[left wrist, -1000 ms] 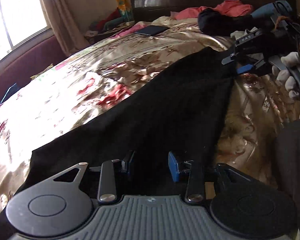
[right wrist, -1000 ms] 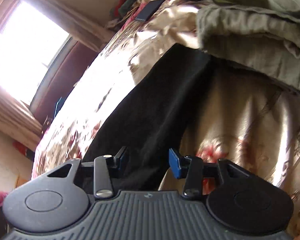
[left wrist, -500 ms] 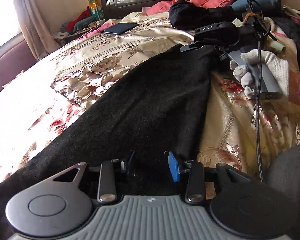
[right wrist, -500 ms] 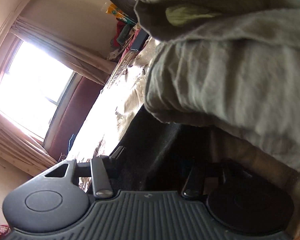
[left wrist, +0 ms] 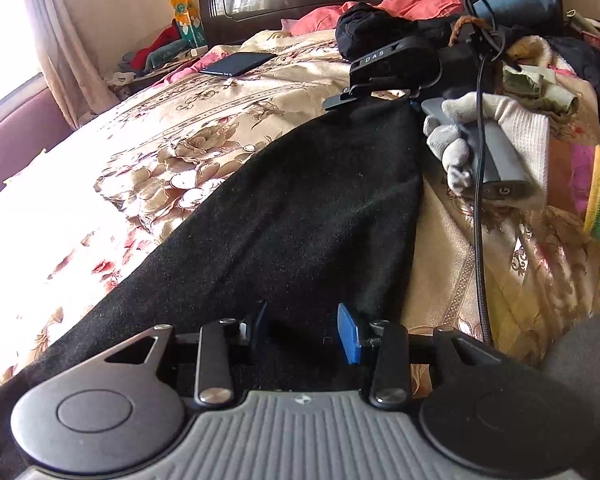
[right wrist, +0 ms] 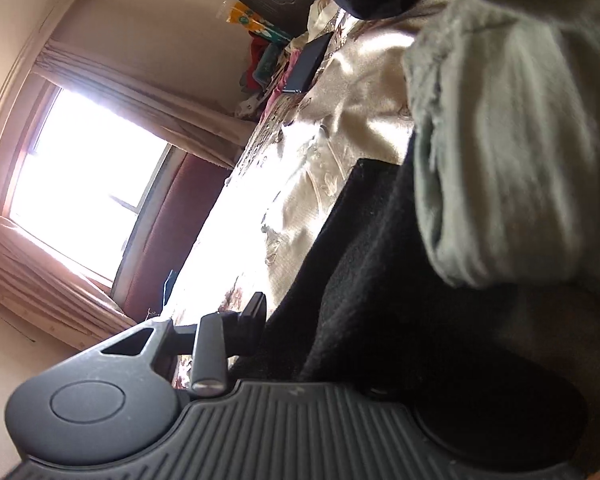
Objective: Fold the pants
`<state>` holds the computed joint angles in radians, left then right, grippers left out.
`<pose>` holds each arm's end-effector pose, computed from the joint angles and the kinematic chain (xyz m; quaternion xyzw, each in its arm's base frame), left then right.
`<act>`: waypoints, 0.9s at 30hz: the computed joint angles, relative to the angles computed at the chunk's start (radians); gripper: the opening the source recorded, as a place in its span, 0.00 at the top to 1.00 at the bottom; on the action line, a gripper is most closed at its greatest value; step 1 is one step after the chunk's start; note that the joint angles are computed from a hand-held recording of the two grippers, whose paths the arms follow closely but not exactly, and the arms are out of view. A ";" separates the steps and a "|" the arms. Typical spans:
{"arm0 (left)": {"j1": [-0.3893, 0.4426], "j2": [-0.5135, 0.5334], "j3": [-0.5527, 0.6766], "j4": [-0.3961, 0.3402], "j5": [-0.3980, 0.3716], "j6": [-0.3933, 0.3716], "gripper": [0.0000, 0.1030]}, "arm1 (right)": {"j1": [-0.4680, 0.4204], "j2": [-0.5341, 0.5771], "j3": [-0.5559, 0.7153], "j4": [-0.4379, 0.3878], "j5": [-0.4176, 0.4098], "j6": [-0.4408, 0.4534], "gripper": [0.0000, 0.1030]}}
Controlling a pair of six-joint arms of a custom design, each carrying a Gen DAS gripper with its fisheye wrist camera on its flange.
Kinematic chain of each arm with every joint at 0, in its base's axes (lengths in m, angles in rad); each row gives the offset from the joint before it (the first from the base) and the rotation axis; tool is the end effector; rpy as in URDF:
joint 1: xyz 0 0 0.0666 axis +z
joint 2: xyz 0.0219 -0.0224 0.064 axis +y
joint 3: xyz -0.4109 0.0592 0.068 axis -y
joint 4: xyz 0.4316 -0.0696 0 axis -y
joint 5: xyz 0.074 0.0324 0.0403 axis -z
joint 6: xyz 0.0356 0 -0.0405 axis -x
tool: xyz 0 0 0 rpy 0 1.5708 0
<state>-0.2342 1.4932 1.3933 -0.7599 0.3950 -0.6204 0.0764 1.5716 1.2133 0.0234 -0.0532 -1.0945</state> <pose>0.5384 -0.1429 0.4214 0.4431 0.8083 -0.1150 0.3702 0.5960 0.0471 0.3539 0.3836 0.7190 0.3381 0.4707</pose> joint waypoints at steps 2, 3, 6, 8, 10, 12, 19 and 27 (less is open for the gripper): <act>-0.002 0.006 0.000 -0.004 0.023 0.038 0.51 | 0.004 -0.055 -0.039 0.048 -0.003 -0.017 0.92; -0.003 0.008 -0.002 -0.008 0.038 0.055 0.51 | 0.007 -0.084 -0.056 0.073 0.003 -0.011 0.92; -0.010 -0.004 -0.022 0.014 0.044 0.040 0.52 | 0.026 -0.154 -0.082 0.066 0.079 0.061 0.93; -0.008 -0.005 -0.022 0.003 0.046 0.047 0.52 | 0.032 -0.143 -0.050 -0.036 0.102 0.113 0.94; 0.006 0.000 -0.011 -0.019 0.070 0.062 0.51 | 0.025 -0.126 -0.016 -0.166 0.086 0.051 0.94; 0.025 -0.009 -0.009 -0.033 0.090 0.074 0.51 | 0.037 -0.146 -0.031 -0.167 0.110 0.053 0.94; 0.160 -0.110 -0.080 0.001 0.102 0.120 0.50 | 0.191 -0.100 0.174 -0.278 0.206 0.427 0.94; 0.389 -0.204 -0.129 0.011 0.074 0.188 0.49 | 0.444 0.129 0.477 -0.438 0.164 0.785 0.94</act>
<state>0.1549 1.2889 1.2638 -0.7489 0.4686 -0.4327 0.5206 1.7009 1.6906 -0.4148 0.1105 -0.3091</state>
